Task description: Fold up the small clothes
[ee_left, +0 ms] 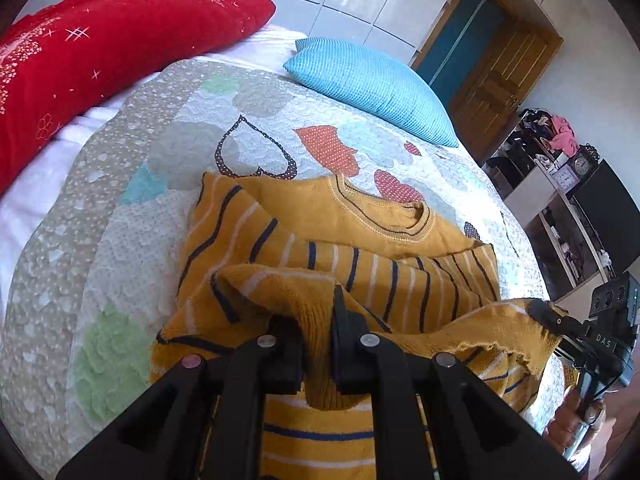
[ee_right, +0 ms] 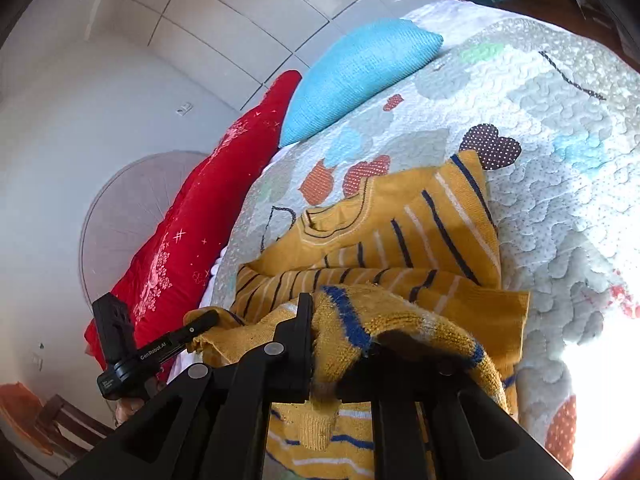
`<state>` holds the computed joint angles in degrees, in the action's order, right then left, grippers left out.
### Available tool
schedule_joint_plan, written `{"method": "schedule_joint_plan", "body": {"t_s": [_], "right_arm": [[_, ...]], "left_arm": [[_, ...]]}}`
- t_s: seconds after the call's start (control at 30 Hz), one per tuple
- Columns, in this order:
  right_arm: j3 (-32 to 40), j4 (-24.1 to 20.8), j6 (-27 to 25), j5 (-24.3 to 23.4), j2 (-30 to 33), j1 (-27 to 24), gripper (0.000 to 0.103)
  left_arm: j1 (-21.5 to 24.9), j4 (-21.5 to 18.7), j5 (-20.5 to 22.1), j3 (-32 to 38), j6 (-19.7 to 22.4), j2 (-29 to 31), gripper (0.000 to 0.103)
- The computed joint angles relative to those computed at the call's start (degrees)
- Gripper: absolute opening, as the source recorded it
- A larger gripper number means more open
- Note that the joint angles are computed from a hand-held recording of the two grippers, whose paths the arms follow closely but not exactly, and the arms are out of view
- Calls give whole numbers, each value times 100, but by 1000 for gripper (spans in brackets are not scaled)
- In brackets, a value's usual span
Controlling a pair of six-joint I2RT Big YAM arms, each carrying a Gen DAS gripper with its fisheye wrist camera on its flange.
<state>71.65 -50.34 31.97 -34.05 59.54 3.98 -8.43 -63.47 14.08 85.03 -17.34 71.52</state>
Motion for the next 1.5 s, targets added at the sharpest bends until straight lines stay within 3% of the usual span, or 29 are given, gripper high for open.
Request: {"method": "schedule_joint_plan", "body": {"t_s": [0.1, 0.2, 0.23, 0.27, 0.33, 0.4, 0.43, 0.53, 0.67, 0.8, 0.93, 1.0, 1.07, 1.13, 1.3, 1.4, 1.5], "right_arm": [[201, 166, 257, -214, 511, -156, 12], [191, 531, 879, -379, 868, -319, 18], [194, 673, 1123, -454, 997, -387, 22], [208, 808, 1382, -497, 1112, -442, 33], [165, 1205, 1954, -581, 1258, -552, 46], [82, 1650, 2545, -700, 1344, -643, 53], [88, 1751, 2700, -693, 1392, -661, 54], [197, 1769, 2723, -635, 1536, -669, 56], [142, 2027, 2968, -749, 1578, -751, 60], [-214, 3023, 4153, -994, 1497, -934, 70], [-438, 3696, 5147, -1002, 1406, -1034, 83], [-542, 4007, 5537, -1027, 1353, -1066, 89], [-655, 4279, 5882, -1048, 1259, -1100, 95], [-602, 4030, 5700, -1077, 1155, -1118, 96], [-94, 2303, 4050, -1078, 971, -1068, 96], [-61, 1795, 3277, -1093, 718, -1050, 97], [225, 953, 2094, -838, 648, -782, 95]], "left_arm": [[131, 44, 251, 122, -111, 294, 14], [318, 46, 692, 303, -298, 658, 16], [383, 89, 885, 340, -427, 753, 18], [467, 188, 1107, 342, -591, 829, 21], [589, 449, 1479, 309, -939, 910, 36], [689, 855, 1739, 211, -1332, 931, 52], [707, 973, 1771, 197, -1474, 941, 57], [752, 1121, 1792, 268, -1700, 1057, 60], [751, 1028, 1516, 476, -1702, 1229, 65], [859, 1068, 1566, 575, -1861, 1252, 67], [1021, 1103, 1462, 603, -2001, 1104, 72], [1070, 943, 1388, 657, -1909, 1019, 73], [1021, 588, 1048, 761, -1542, 916, 73], [935, 367, 803, 746, -1154, 772, 75], [558, 12, 88, 373, -246, 345, 77], [260, 8, -586, 14, 258, 167, 78], [-73, 170, -1651, -425, 657, 120, 78]]}}
